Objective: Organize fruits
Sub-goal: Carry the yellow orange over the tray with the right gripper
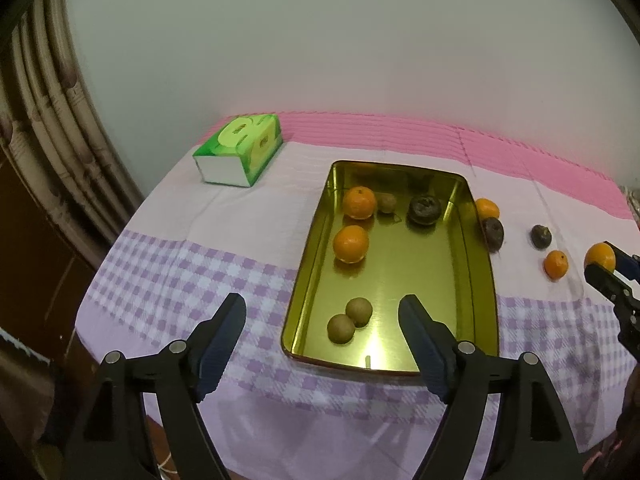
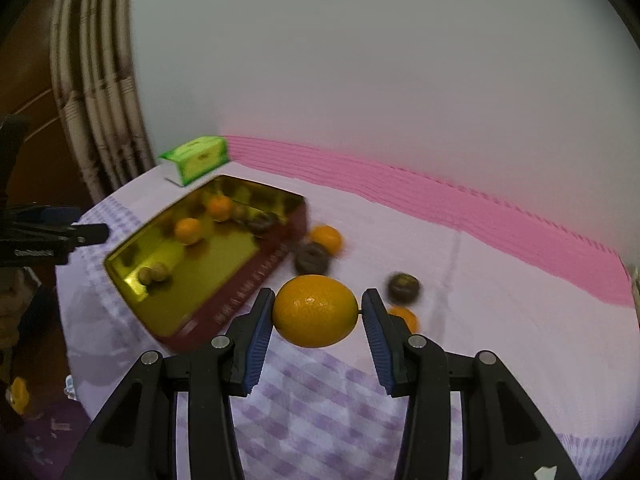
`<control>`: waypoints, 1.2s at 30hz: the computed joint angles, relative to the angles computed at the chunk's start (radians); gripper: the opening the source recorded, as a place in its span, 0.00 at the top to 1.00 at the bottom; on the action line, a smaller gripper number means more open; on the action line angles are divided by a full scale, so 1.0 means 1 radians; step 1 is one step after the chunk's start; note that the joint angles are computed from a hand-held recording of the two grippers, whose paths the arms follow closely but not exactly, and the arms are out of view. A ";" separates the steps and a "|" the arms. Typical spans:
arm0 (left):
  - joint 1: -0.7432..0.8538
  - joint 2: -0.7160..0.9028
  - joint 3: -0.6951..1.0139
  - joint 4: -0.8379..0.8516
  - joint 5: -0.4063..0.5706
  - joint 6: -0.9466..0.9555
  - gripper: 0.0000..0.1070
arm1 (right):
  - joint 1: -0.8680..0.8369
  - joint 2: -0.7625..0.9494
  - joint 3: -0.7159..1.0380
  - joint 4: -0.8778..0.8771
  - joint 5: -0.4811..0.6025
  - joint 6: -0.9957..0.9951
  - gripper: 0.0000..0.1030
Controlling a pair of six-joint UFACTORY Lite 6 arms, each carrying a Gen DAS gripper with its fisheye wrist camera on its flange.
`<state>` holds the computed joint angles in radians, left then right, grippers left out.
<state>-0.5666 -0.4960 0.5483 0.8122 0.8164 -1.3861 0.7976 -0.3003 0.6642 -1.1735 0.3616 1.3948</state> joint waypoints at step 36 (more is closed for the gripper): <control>0.225 -0.007 -0.054 -0.034 -0.058 0.058 0.21 | 0.058 0.822 0.793 0.428 -0.049 -0.476 0.59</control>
